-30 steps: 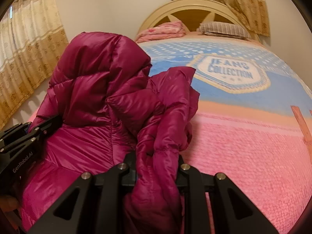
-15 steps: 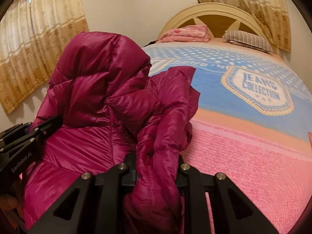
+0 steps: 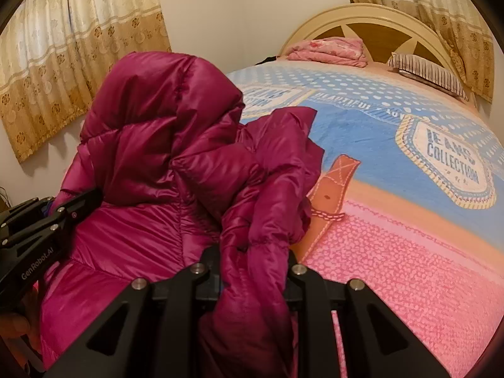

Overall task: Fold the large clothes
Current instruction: 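Carry the held jacket with both grippers across the bed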

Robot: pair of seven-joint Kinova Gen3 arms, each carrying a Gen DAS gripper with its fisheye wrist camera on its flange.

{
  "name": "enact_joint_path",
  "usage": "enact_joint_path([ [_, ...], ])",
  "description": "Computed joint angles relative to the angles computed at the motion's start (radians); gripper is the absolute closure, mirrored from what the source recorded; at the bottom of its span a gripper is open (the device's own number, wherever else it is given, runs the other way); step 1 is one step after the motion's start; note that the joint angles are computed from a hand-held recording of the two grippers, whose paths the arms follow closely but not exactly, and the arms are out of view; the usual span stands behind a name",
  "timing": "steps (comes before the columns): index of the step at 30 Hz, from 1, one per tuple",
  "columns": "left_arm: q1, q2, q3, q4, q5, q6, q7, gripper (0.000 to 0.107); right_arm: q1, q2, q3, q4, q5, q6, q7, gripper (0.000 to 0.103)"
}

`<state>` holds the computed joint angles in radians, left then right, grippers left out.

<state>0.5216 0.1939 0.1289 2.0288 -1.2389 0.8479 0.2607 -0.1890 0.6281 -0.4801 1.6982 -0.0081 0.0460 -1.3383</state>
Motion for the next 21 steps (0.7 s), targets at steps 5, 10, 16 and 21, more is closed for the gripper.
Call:
enact_joint_path([
  [5, -0.006, 0.016, -0.007, 0.001, 0.009, -0.021, -0.002, 0.089, -0.015, 0.018, 0.015, -0.029, -0.001, 0.032, 0.005, 0.081],
  [10, -0.013, 0.029, -0.019, 0.012, 0.008, -0.055, -0.003, 0.089, -0.030, 0.036, 0.032, -0.058, -0.021, 0.060, 0.014, 0.081],
  [16, -0.011, 0.054, -0.037, 0.007, 0.006, -0.077, -0.010, 0.088, -0.029, 0.052, 0.036, -0.069, -0.045, 0.073, 0.029, 0.081],
  [21, -0.002, 0.077, -0.048, -0.010, 0.011, -0.075, -0.022, 0.087, -0.051, 0.054, 0.064, -0.088, -0.061, 0.095, 0.032, 0.081],
])
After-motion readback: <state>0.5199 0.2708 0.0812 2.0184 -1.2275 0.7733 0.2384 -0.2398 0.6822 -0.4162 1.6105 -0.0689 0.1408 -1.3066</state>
